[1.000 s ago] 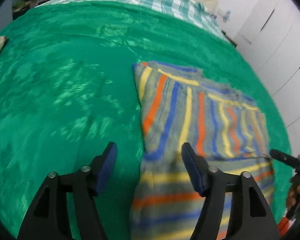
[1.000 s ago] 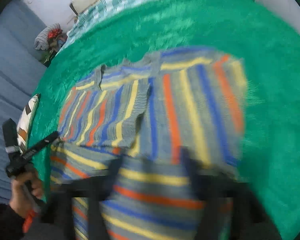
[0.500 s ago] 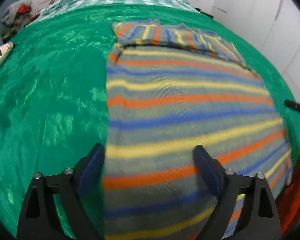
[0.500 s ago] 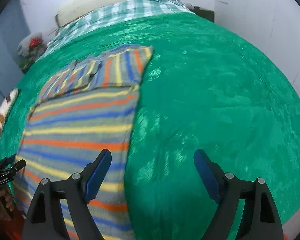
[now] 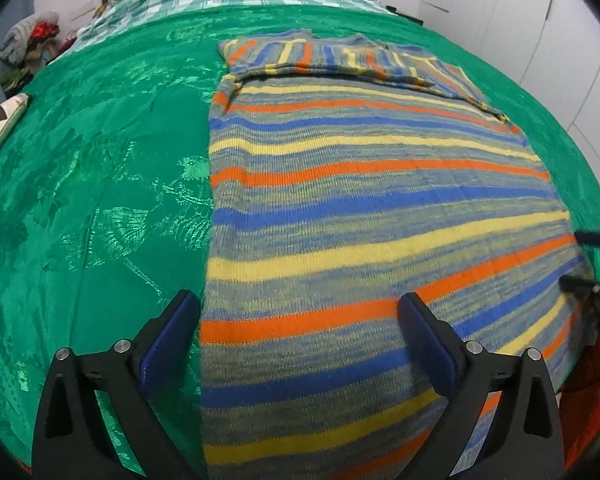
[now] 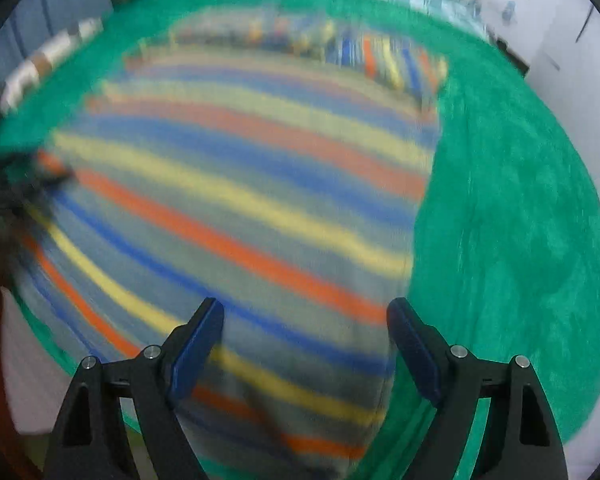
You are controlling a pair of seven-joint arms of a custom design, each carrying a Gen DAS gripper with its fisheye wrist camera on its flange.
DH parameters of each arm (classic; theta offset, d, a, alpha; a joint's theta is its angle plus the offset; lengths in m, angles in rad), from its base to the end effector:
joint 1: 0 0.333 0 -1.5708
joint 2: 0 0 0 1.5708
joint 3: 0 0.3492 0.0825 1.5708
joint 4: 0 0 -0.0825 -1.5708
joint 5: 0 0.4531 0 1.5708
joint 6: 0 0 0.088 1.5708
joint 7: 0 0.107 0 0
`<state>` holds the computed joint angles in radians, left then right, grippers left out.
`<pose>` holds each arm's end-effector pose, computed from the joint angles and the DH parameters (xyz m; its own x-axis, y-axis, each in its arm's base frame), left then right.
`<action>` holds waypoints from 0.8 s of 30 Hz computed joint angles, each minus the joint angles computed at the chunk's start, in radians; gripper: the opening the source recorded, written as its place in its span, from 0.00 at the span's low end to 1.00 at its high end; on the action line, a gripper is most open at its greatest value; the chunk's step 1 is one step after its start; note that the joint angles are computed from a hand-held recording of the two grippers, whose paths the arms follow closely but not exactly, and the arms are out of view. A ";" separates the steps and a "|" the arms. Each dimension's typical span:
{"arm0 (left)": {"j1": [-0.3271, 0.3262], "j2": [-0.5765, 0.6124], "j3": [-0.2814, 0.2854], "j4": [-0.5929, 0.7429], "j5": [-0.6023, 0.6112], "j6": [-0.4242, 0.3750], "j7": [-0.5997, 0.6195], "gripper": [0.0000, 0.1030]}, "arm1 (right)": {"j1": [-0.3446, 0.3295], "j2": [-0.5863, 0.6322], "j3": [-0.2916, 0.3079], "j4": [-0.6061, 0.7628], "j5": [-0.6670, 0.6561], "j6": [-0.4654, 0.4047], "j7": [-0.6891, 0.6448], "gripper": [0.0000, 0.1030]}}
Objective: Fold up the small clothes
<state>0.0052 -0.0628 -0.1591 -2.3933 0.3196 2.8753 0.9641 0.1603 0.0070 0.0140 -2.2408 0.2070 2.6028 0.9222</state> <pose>0.5650 -0.1060 0.3858 0.1414 -0.9868 0.0784 -0.8333 -0.1614 -0.5288 0.6007 0.1015 0.3920 0.6037 -0.7938 0.0736 -0.7254 -0.5852 -0.3624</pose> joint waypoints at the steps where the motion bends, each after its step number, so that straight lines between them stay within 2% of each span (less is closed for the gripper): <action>1: -0.003 -0.004 0.002 -0.001 -0.012 -0.008 0.016 0.97 | -0.005 -0.004 -0.004 -0.012 0.045 0.009 -0.009 0.86; 4: -0.002 -0.026 0.001 -0.009 -0.031 -0.034 0.028 0.97 | -0.019 -0.011 -0.017 -0.004 0.112 -0.026 0.010 0.86; 8: -0.001 -0.074 0.003 -0.049 -0.118 0.000 0.036 0.97 | -0.013 -0.072 -0.032 -0.044 0.257 0.023 -0.085 0.86; 10: 0.006 -0.080 -0.002 -0.055 -0.152 -0.002 0.050 0.97 | -0.004 -0.077 -0.035 -0.055 0.257 0.043 -0.096 0.87; 13: 0.040 -0.082 -0.028 -0.049 -0.090 -0.037 -0.001 0.96 | -0.013 -0.065 -0.033 -0.060 0.132 0.034 0.026 0.87; 15: 0.055 -0.102 -0.032 -0.063 -0.068 -0.022 -0.036 0.96 | -0.013 -0.077 -0.040 -0.073 0.157 0.071 0.047 0.87; 18: 0.114 -0.134 -0.055 -0.088 -0.002 0.009 -0.137 0.96 | -0.013 -0.089 -0.062 -0.082 0.244 0.145 0.058 0.87; 20: 0.134 -0.137 -0.052 -0.093 -0.004 0.012 -0.164 0.96 | -0.018 -0.102 -0.079 -0.084 0.288 0.174 0.081 0.87; 24: 0.175 -0.135 -0.043 -0.118 -0.009 0.033 -0.215 0.96 | -0.050 -0.060 -0.090 -0.035 0.267 0.174 0.191 0.87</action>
